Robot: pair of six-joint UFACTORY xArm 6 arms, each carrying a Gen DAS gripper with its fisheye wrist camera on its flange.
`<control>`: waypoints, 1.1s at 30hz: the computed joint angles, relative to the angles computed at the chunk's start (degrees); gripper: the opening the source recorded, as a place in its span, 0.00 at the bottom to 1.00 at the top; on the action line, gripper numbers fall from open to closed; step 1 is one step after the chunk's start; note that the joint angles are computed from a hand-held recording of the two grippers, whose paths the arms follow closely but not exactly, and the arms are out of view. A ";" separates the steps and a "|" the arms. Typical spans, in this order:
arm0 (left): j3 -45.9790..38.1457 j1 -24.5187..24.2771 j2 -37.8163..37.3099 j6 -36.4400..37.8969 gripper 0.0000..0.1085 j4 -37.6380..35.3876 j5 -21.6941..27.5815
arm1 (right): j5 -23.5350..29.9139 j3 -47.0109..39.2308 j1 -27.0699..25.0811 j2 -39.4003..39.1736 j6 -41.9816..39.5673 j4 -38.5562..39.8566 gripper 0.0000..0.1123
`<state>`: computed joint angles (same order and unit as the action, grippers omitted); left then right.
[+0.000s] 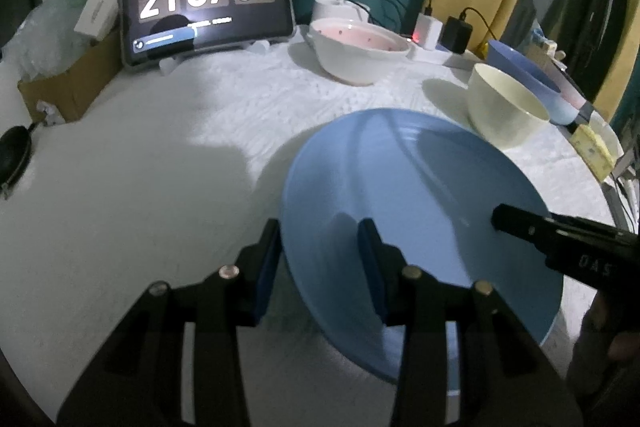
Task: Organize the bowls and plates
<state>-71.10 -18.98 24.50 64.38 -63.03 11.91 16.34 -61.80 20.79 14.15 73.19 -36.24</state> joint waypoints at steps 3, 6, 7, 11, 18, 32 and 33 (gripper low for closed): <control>0.02 0.02 0.12 -3.02 0.38 2.78 -0.25 | -0.26 0.15 -0.05 -0.11 0.73 -1.28 0.39; 0.41 -0.12 -0.11 -5.69 0.38 5.12 -0.76 | -0.42 0.10 -0.08 -0.05 0.73 -2.01 0.39; 0.70 -0.22 -0.31 -6.70 0.38 5.87 -1.14 | -0.61 0.34 -0.12 -0.19 0.64 -2.09 0.39; 1.66 -0.83 -1.53 -4.44 0.39 2.26 -2.88 | -1.20 1.58 -0.41 -1.13 -0.32 -1.49 0.39; 2.85 -2.22 -4.29 2.36 0.40 -6.67 -5.48 | -1.99 4.72 -1.48 -4.55 2.64 -4.90 0.39; 4.80 -7.17 -8.68 9.37 0.40 -11.91 -6.52 | -3.39 11.91 -5.01 -12.53 12.63 -15.36 0.39; 4.86 -7.44 -8.76 8.93 0.40 -11.52 -6.46 | -3.41 12.24 -5.25 -12.94 13.02 -15.80 0.39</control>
<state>-66.24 -26.42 15.74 73.31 -74.55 5.45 12.93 -49.56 15.53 1.21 86.21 -52.03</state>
